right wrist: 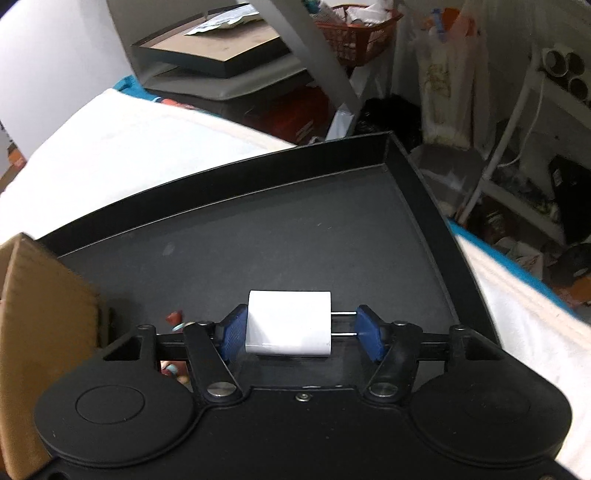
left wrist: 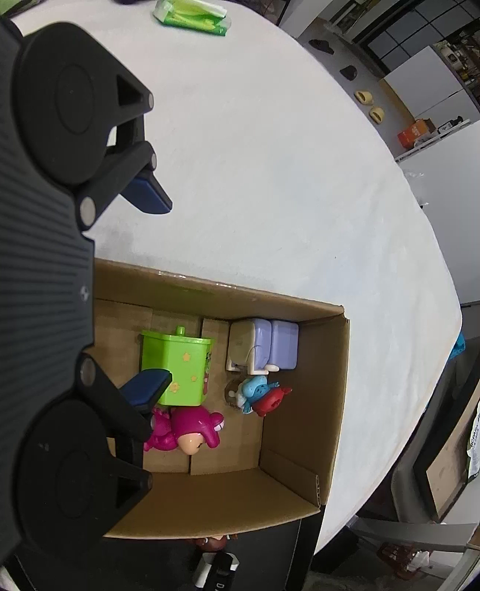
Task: Organize rigid objects
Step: 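Lift the white charger with the right gripper and carry it over the box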
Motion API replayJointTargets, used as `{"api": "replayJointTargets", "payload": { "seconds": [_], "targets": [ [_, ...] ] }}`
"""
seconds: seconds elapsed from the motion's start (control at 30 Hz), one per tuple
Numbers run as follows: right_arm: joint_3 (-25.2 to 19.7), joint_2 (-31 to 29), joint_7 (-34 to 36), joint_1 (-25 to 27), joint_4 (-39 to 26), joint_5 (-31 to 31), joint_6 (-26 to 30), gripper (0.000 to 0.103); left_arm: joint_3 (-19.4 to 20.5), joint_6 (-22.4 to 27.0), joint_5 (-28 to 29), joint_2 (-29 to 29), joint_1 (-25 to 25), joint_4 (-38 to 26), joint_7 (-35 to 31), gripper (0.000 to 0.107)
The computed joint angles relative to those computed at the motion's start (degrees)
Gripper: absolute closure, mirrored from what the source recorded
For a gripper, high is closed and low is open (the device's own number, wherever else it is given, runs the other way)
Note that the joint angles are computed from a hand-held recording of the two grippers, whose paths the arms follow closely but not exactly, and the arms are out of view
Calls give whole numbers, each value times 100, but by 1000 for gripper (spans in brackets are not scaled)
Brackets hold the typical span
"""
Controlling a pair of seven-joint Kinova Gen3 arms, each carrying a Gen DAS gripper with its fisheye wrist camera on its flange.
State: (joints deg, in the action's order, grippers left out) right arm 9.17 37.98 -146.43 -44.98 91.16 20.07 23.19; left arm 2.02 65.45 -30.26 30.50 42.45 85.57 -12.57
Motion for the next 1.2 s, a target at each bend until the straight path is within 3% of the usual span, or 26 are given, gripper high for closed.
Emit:
{"api": "replayJointTargets", "payload": {
  "seconds": [0.33,0.5,0.63,0.83,1.0,1.2],
  "targets": [
    [284,-668,-202,-529,402,536,-304,43,56,-352,-138,-400,13,507,194,18],
    [684,-908,-723,-1126,518,1153,-230,42,110,-648,-344,-625,39,864,399,21],
    [610,-1099,-1065,-1204,629,1539,-287,42,152,-829,-459,-695,53,1062,559,22],
    [443,-1279,-1466,-1284,723,2049,-339,42,195,-1230,-438,-792,-51,1388,711,44],
    [-125,-1280,-1195,-905,549,1799,-261,42,181,-1570,-405,-906,-147,1678,829,66],
    [-131,-1139,-1228,-1121,314,1943,-77,42,205,-1948,-294,-991,-314,1937,711,86]
  ]
}}
